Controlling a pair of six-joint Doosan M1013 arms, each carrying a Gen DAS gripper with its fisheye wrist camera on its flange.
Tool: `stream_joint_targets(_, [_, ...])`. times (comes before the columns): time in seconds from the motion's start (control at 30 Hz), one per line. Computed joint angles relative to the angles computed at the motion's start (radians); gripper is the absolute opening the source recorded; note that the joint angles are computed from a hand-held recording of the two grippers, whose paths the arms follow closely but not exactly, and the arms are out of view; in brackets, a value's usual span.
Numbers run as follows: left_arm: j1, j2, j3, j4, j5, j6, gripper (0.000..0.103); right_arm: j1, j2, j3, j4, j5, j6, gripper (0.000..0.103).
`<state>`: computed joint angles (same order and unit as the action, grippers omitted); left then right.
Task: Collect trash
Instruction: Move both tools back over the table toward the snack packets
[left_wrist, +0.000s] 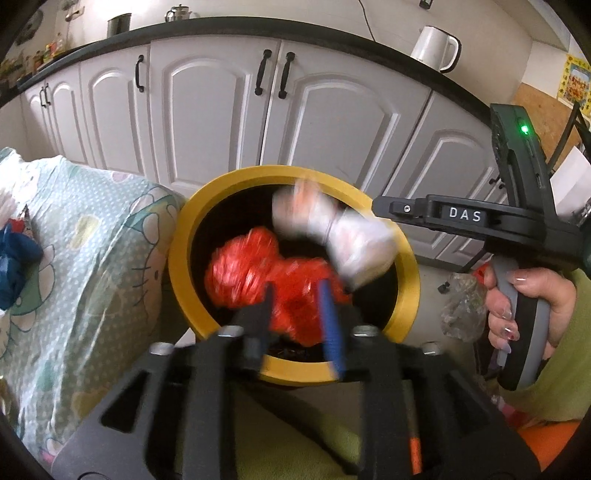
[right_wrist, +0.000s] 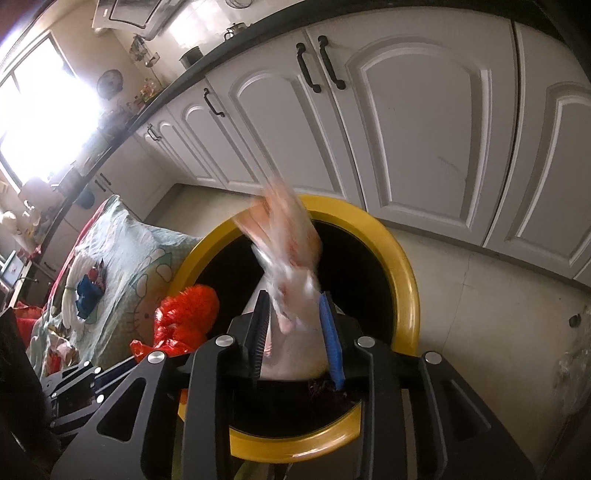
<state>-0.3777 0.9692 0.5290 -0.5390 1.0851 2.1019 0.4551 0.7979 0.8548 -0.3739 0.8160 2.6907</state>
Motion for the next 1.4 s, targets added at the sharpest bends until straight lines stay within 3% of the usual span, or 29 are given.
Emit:
stream_joint_targets(0.07, [0.002, -0.001, 0.000, -0.003, -0.003, -0.013, 0.045, 0.001, -0.002, 0.001, -0.017, 0.003, 0.015, 0.039])
stream_joint_targets(0.13, [0.005, -0.004, 0.001, 0.001, -0.008, -0.030, 0.051, 0.003, -0.003, -0.001, -0.034, 0.008, 0.024, 0.041])
stream_joint_targets(0.4, [0.025, -0.026, 0.026, -0.008, -0.052, -0.089, 0.092, 0.017, 0.002, -0.028, -0.090, 0.023, 0.029, 0.057])
stream_joint_targets(0.67, [0.040, -0.088, 0.113, 0.052, -0.193, -0.149, 0.092, 0.048, 0.027, -0.111, -0.150, 0.044, -0.029, 0.072])
stream_joint_targets(1.07, [0.068, -0.166, 0.229, 0.070, -0.356, -0.161, 0.092, 0.088, 0.068, -0.234, -0.169, 0.056, -0.155, 0.078])
stream_joint_targets(1.4, [0.099, -0.201, 0.282, 0.083, -0.437, -0.214, 0.092, 0.121, 0.126, -0.363, -0.184, 0.078, -0.260, 0.083])
